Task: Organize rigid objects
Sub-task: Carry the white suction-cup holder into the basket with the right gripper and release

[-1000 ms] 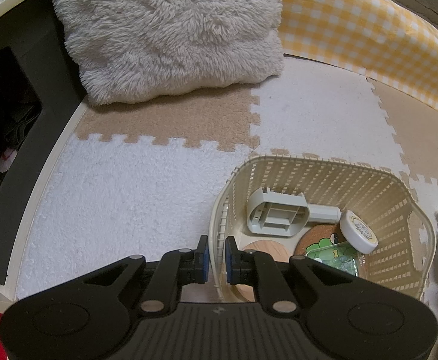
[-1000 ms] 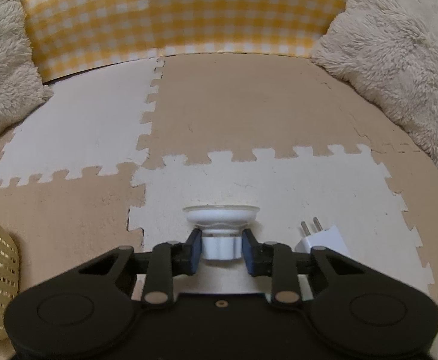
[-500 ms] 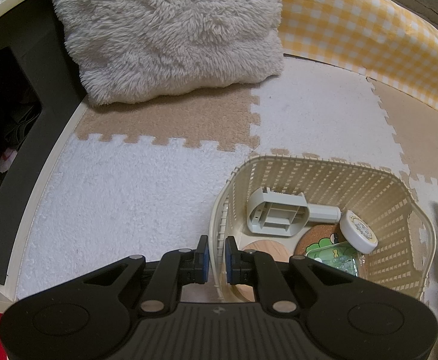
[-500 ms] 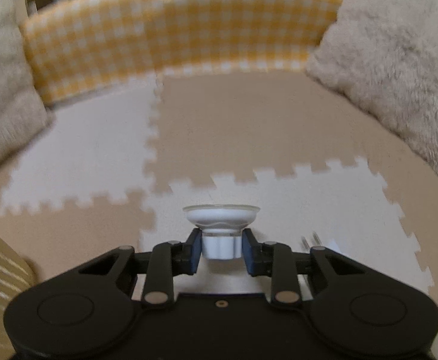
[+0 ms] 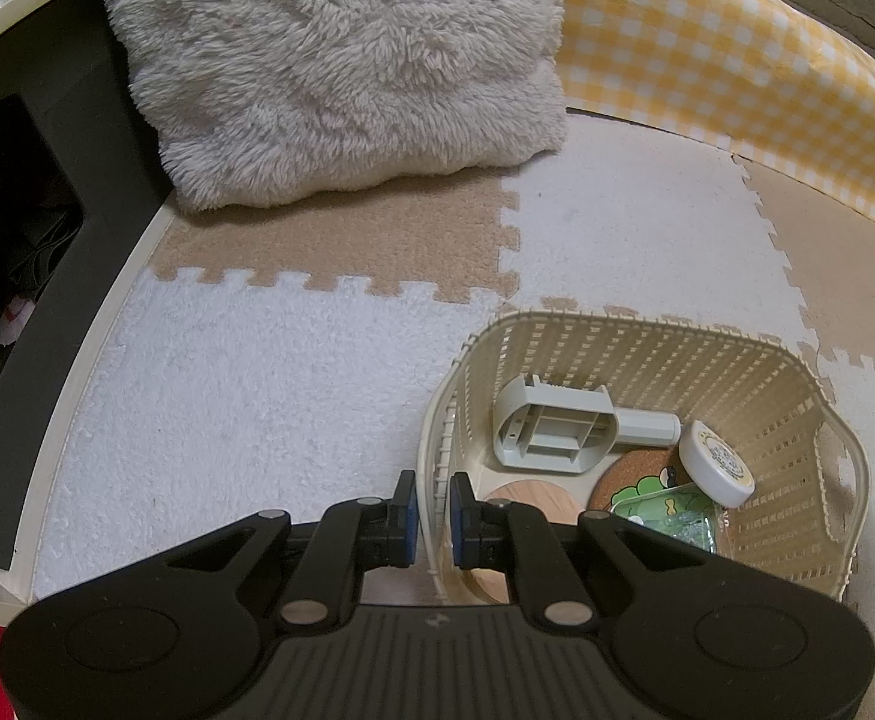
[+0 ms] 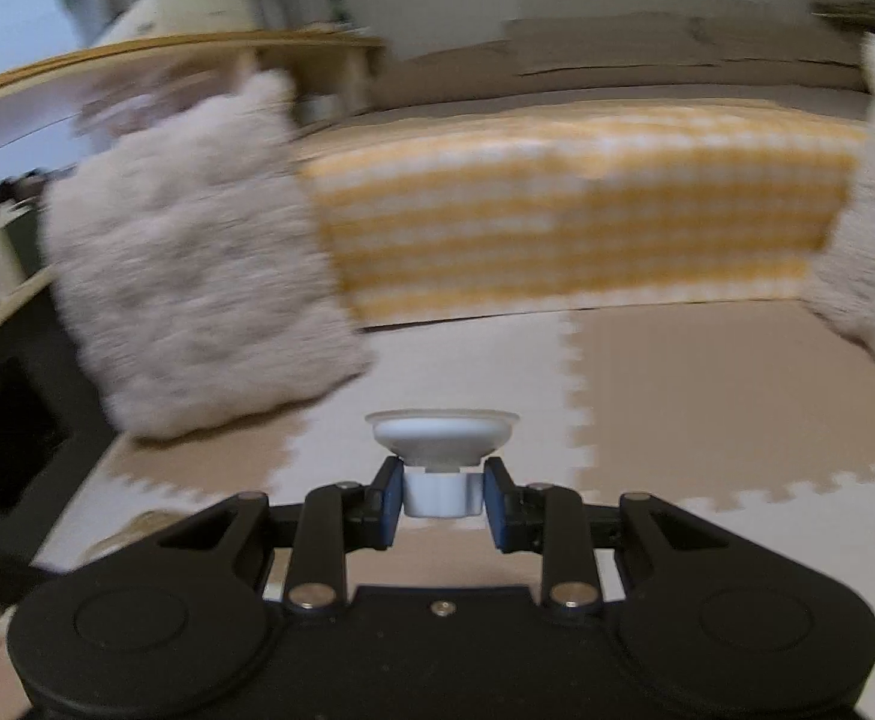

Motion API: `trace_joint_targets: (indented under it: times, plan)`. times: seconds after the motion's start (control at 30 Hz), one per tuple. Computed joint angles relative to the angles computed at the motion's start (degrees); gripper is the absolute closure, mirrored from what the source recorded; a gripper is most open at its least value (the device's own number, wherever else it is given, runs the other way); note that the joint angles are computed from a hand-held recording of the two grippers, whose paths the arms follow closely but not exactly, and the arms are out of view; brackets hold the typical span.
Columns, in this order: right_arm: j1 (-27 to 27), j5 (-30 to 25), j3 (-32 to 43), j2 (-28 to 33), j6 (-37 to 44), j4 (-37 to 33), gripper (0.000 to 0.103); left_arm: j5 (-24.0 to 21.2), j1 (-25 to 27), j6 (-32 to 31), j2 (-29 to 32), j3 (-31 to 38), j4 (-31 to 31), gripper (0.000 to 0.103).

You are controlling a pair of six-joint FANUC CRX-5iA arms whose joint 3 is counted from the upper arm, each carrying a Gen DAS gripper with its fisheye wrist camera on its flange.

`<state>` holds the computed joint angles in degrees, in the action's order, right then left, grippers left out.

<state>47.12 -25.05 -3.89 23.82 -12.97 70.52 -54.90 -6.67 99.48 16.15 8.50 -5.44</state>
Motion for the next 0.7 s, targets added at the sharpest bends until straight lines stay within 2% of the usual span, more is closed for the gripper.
trace_joint_targets:
  times: [0.1,0.2,0.3,0.37,0.5,0.7]
  plan:
    - [2.3,1.6,3.7,1.4,11.9,-9.7,0.074,0.0,0.0,0.0,0.0,0.0,0.0,0.093]
    - [4.8,1.0,9.4,3.5,27.5,-23.9,0.073,0.0,0.0,0.0,0.0,0.0,0.0,0.092]
    - [6.4,-3.1,18.0,6.7,45.2,-40.3,0.073,0.0,0.0,0.0,0.0,0.0,0.0,0.092]
    - [6.8,-7.2,23.3,8.8,53.4,-48.2,0.073,0.0,0.0,0.0,0.0,0.0,0.0,0.092]
    - [7.1,-16.3,34.3,13.9,65.0,-57.1,0.073,0.1,0.0,0.0,0.0,-0.1,0.2,0.092]
    - [6.7,-28.3,48.1,21.6,70.4,-61.8,0.074,0.3,0.1,0.0,0.0,-0.3,0.6,0.092]
